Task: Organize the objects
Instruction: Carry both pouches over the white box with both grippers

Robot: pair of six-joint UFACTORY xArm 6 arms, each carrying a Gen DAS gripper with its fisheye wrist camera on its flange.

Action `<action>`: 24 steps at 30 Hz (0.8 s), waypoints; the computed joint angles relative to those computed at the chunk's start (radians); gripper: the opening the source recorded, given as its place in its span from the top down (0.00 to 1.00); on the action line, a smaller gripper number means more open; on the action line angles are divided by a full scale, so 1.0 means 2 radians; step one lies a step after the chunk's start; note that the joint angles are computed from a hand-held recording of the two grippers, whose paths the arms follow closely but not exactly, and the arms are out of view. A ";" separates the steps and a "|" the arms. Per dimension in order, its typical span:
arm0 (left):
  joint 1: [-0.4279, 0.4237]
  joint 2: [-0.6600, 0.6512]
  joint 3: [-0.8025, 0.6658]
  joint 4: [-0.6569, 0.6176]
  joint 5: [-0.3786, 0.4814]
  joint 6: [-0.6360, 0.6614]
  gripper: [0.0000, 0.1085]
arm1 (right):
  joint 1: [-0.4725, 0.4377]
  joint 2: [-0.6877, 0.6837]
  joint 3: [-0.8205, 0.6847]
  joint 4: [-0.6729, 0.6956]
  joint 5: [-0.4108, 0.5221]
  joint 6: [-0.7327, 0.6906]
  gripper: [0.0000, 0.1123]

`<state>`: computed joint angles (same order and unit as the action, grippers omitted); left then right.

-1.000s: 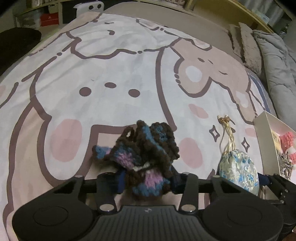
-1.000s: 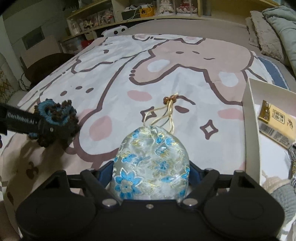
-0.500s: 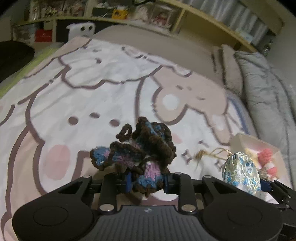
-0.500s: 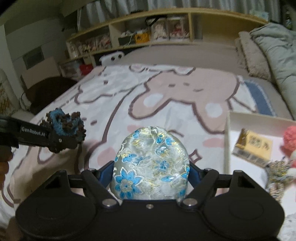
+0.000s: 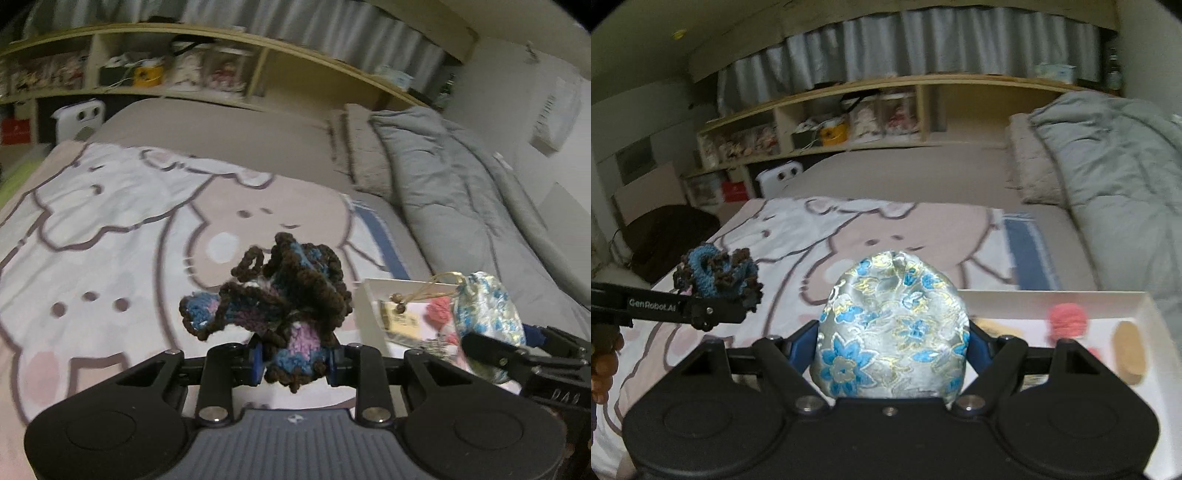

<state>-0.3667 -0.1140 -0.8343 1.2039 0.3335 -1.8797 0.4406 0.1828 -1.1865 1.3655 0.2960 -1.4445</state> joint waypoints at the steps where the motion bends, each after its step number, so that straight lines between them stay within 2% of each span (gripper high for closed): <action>1: -0.002 0.009 -0.010 0.000 -0.003 0.003 0.71 | -0.008 -0.003 0.001 -0.002 -0.001 0.000 0.28; 6: -0.015 0.060 -0.066 0.001 -0.016 0.011 0.71 | -0.051 -0.012 0.005 -0.005 -0.002 -0.004 0.28; 14: -0.035 0.160 -0.176 -0.045 -0.038 0.074 0.71 | -0.108 0.009 -0.009 -0.017 -0.008 0.000 0.28; 18: -0.046 0.211 -0.227 -0.115 -0.040 0.158 0.71 | -0.130 0.027 -0.018 -0.032 -0.008 0.013 0.28; 24: -0.063 0.288 -0.296 -0.278 -0.022 0.340 0.71 | -0.147 0.057 -0.030 -0.061 -0.010 0.035 0.28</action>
